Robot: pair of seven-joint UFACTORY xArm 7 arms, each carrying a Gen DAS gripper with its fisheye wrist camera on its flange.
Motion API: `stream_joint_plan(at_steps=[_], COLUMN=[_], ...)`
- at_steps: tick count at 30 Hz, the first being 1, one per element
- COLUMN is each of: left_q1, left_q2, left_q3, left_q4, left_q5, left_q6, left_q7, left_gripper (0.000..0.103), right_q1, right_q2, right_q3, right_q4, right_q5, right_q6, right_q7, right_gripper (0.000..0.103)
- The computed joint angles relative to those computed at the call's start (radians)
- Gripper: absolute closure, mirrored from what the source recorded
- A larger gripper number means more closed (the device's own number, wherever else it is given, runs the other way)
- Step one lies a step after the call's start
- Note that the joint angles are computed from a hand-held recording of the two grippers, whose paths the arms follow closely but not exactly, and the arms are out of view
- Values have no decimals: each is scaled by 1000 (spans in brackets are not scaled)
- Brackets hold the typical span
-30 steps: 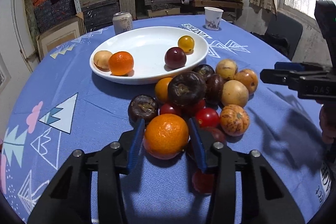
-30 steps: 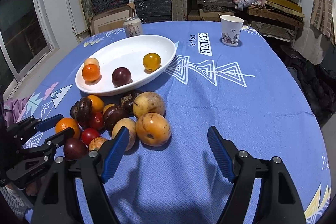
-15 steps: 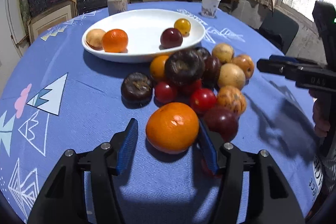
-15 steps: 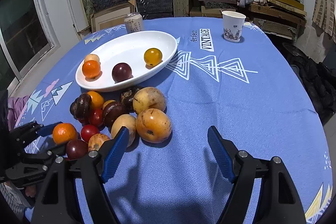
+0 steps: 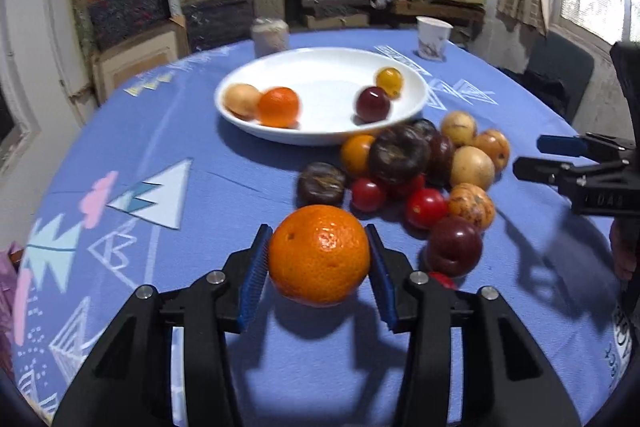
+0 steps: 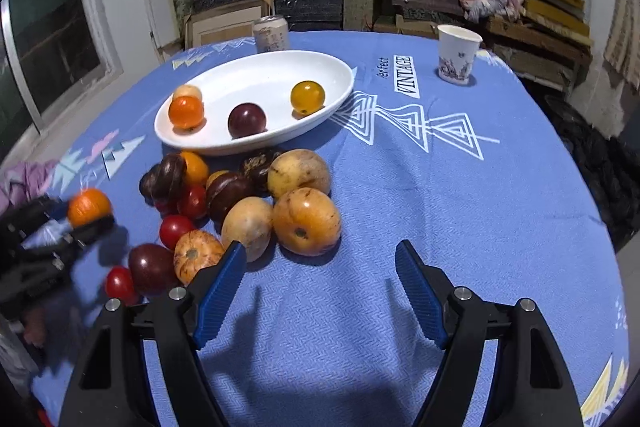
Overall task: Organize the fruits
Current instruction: 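Close left tool on the tangerine while right tool closes on the mottled fruit, then carry both held fruits onto the white plate and open both tools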
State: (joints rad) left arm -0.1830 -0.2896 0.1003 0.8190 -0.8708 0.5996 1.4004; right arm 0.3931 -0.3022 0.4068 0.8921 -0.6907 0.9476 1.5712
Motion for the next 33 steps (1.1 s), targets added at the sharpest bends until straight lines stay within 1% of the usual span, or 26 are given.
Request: stream_joint_plan(at_steps=[1,3,5,6,8,10,12,16,19,23,27,30,32,33], left_q1=[4,10,13,14,16,18,17,18,17,19,19,18,16,15], left_q2=[-4,-4,2,2,-1,-7,-11,-12,-11,-8,-4,-2,9,19], left_q3=[4,11,22,23,20,16,16,14,14,11,10,8,8,7], left_q4=[-1,1,15,16,12,6,2,1,2,5,7,8,23,37], left_q5=[-4,-14,-25,-33,-32,-32,-34,-34,-33,-23,-19,-25,-31,-33], left_q6=[-6,-14,7,11,15,12,13,14,14,17,15,4,2,5], left_q7=[0,-8,-8,0,14,25,31,23,20,11,4,2,-3,-8], left_gripper=[58,57,57,57,57,57,57,57,57,57,57,57,57,57], right_q1=[-3,1,1,0,-5,-14,-24,-52,-70,-104,-129,-134,-134,-137], right_q2=[15,24,29,29,21,19,26,10,-13,-25,-25,-20,-39,-55], right_q3=[10,8,0,-4,-21,-41,-57,-71,-85,-76,-48,-22,-4,2], right_q4=[16,24,25,24,11,-4,-14,-49,-96,-134,-130,-103,-94,-94], right_q5=[-15,-29,-34,-38,-41,-33,-15,-6,32,53,66,60,41,25], right_q6=[23,35,45,46,17,-34,-80,-165,-266,-383,-385,-317,-261,-250], right_q7=[-4,-5,4,11,26,28,18,44,61,73,73,70,90,108], right_gripper=[25,25,26,27,28,30,36,39,41,58,59,59,59,59])
